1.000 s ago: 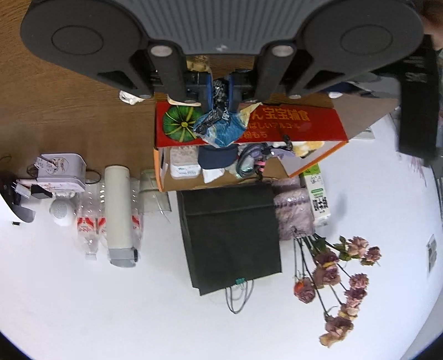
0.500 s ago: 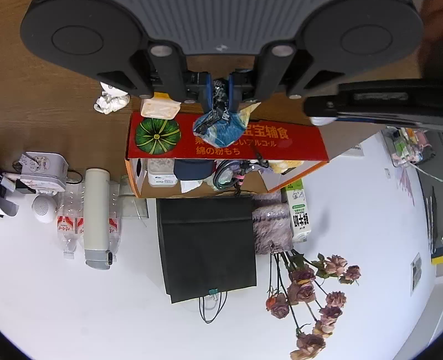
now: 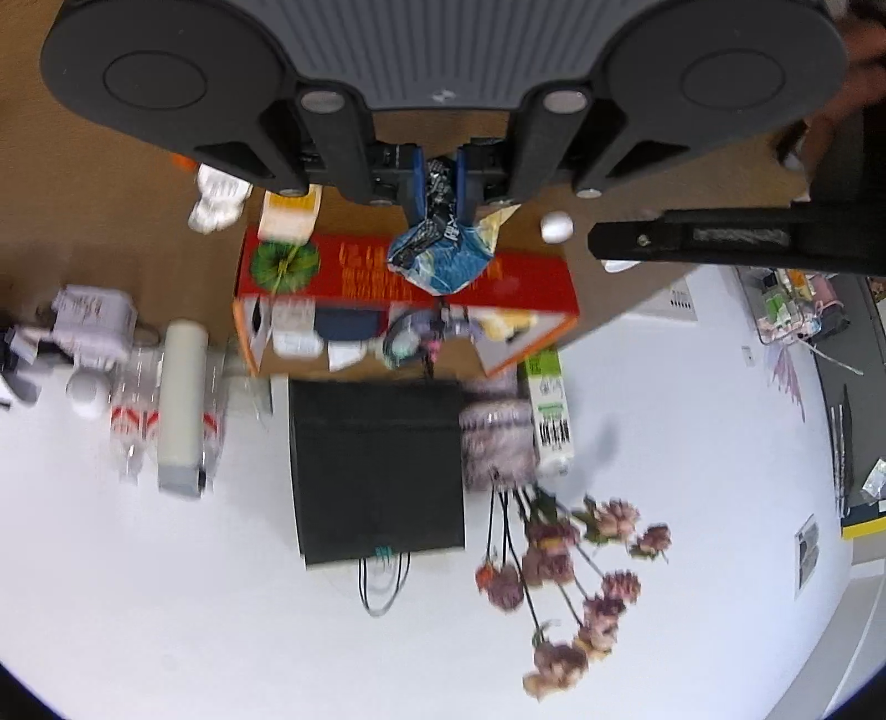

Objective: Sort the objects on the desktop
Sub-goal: 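Carry the wrapper and white lid into the cardboard box and release both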

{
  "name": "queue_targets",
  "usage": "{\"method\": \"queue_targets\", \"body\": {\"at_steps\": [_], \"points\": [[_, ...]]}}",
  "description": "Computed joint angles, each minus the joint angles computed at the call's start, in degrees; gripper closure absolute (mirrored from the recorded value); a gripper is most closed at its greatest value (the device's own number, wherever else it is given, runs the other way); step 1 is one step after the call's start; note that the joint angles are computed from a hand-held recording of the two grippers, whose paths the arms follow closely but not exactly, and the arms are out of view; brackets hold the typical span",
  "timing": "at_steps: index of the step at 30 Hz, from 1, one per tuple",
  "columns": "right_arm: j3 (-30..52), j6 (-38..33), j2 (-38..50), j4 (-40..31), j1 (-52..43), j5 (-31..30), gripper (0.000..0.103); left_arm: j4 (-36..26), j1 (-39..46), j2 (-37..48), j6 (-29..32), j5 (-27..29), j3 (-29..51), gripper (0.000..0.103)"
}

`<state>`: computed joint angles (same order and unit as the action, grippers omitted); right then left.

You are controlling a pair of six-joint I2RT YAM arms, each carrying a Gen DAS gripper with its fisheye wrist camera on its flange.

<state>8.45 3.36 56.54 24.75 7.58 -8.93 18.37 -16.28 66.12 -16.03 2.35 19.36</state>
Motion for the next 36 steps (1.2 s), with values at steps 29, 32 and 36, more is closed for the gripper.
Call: {"method": "queue_targets", "body": {"at_steps": [29, 32, 36], "points": [[107.6, -14.9, 80.8, -55.4, -8.4, 9.1, 0.050, -41.8, 10.8, 72.7, 15.3, -1.2, 96.3, 0.037], [105.2, -13.4, 77.7, -54.7, -8.7, 7.6, 0.046, -42.1, 10.2, 70.7, 15.3, -1.7, 94.7, 0.024], [99.0, -11.4, 71.8, -53.0, -8.6, 5.6, 0.044, -42.2, 9.3, 65.1, 14.3, -4.0, 88.7, 0.024]]}}
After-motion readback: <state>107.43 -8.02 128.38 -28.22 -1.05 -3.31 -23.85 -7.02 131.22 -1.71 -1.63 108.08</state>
